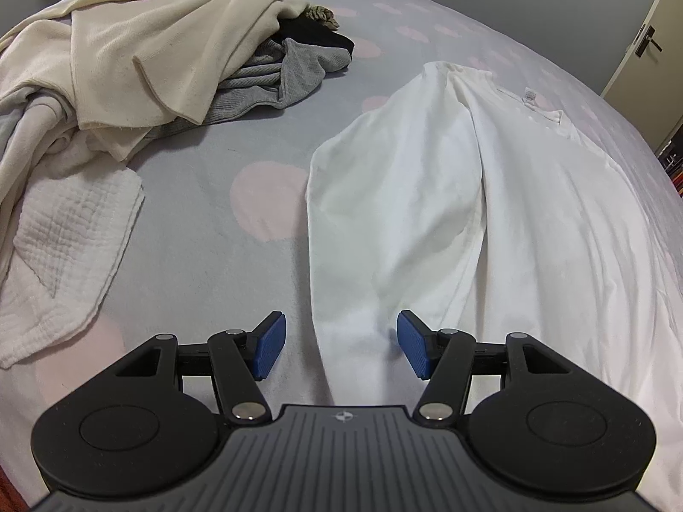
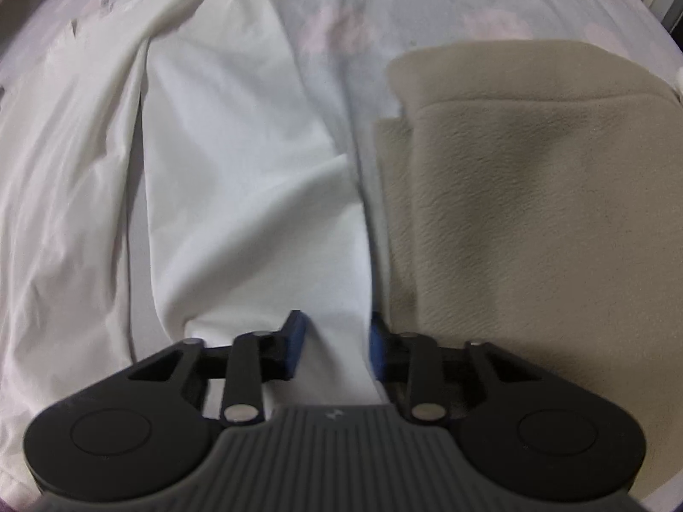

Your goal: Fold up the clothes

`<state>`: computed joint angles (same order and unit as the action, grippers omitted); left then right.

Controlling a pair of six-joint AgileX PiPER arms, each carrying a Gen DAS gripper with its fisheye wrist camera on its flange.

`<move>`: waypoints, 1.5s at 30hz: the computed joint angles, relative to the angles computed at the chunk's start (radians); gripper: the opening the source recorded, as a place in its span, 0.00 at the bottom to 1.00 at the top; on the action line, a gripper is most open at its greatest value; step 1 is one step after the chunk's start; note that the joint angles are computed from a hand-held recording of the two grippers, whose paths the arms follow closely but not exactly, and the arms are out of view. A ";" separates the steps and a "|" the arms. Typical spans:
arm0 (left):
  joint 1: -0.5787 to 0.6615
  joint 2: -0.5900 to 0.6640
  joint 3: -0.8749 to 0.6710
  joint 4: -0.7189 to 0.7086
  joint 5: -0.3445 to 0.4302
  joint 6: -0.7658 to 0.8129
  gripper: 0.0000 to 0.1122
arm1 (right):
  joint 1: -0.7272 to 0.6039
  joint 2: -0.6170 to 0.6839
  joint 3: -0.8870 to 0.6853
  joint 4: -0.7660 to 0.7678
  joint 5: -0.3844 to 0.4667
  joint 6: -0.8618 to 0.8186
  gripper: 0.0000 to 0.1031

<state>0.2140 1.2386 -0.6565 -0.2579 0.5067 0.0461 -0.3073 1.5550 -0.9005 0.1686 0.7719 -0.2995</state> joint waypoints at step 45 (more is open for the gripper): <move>0.056 -0.068 -0.011 -0.072 0.086 0.048 0.50 | 0.074 -0.183 -0.250 -0.328 0.005 0.441 0.46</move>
